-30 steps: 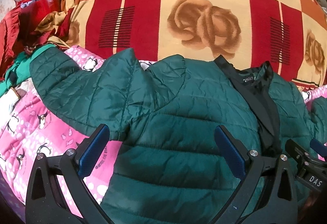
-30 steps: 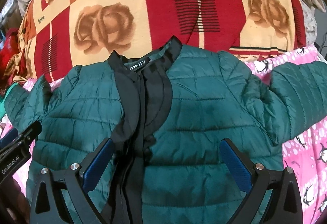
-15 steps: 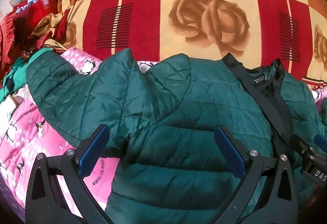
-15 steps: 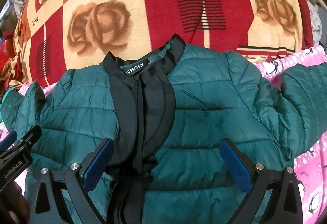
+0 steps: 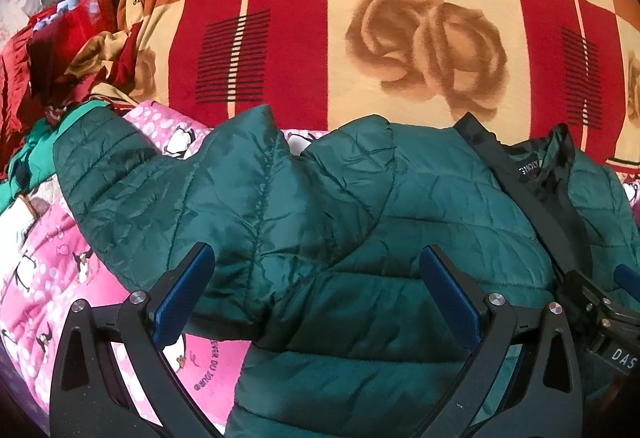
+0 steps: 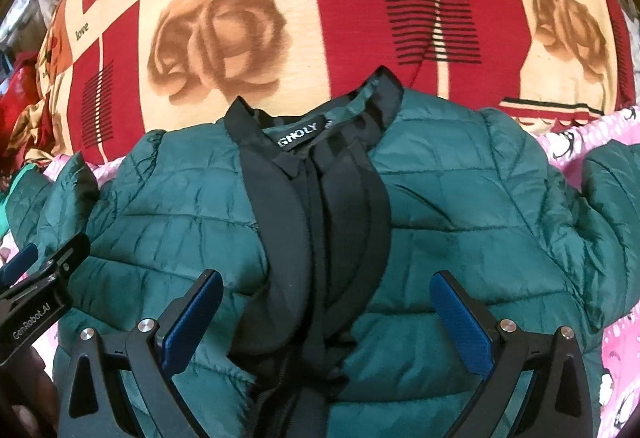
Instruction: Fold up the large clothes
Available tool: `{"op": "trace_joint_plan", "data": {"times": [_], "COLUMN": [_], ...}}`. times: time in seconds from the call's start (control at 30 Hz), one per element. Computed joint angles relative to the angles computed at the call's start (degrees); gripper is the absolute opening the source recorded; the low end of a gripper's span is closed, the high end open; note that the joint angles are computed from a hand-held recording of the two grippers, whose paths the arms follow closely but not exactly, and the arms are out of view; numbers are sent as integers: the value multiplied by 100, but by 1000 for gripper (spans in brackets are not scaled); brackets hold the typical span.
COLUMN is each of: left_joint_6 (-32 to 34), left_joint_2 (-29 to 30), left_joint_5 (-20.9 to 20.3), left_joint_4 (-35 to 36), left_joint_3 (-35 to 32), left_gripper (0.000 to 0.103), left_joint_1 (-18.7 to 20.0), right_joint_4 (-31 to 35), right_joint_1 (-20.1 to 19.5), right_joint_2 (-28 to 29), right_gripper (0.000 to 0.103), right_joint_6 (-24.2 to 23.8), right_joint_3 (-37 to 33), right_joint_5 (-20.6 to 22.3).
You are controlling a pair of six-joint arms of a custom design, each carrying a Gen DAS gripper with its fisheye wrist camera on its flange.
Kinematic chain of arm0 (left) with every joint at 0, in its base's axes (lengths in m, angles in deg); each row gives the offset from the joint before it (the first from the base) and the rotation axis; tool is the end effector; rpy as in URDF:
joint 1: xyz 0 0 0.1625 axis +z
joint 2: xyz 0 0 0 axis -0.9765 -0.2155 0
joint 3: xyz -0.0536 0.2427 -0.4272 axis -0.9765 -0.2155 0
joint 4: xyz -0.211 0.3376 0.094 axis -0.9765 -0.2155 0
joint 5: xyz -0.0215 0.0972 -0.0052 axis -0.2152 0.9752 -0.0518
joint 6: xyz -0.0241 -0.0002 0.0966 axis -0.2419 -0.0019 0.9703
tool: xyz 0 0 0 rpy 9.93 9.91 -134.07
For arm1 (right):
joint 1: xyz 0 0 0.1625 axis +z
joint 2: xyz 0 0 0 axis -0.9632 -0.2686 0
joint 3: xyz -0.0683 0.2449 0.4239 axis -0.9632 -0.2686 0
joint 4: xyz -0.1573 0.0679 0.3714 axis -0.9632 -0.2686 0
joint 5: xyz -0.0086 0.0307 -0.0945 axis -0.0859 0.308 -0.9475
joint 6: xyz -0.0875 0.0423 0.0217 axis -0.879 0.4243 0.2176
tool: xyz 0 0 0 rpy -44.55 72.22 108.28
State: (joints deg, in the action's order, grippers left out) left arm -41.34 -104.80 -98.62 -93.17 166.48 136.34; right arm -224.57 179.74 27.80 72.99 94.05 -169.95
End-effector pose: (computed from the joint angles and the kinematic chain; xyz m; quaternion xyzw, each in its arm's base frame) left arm -0.1782 -0.7291 0.2406 0.0199 0.8163 -0.3779 0.4364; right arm 0.2842 -0.7597 0.1155 0.1621 -0.9024 0.2551 0.3071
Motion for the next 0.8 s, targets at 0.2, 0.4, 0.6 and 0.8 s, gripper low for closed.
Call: {"op": "trace_joint_plan", "data": {"times": [0.2, 0.4, 0.6, 0.8], "left_joint_6": [183, 218, 135, -417], "left_joint_2": [-64, -176, -468, -920], "left_joint_5": [48, 103, 33, 33], "left_joint_4": [-218, -233, -341, -195], "left_joint_3": [29, 57, 158, 132], "left_gripper": [102, 102, 102, 102], "left_joint_1": [32, 93, 227, 533], "right_joint_4": [61, 114, 156, 253], "right_joint_1": [16, 27, 27, 25], "right_joint_2": [60, 100, 78, 26], "right_gripper": [103, 103, 103, 103], "right_joint_6": [6, -17, -10, 91], "right_joint_3": [-50, -75, -56, -2], "right_joint_5": [11, 20, 64, 116]}}
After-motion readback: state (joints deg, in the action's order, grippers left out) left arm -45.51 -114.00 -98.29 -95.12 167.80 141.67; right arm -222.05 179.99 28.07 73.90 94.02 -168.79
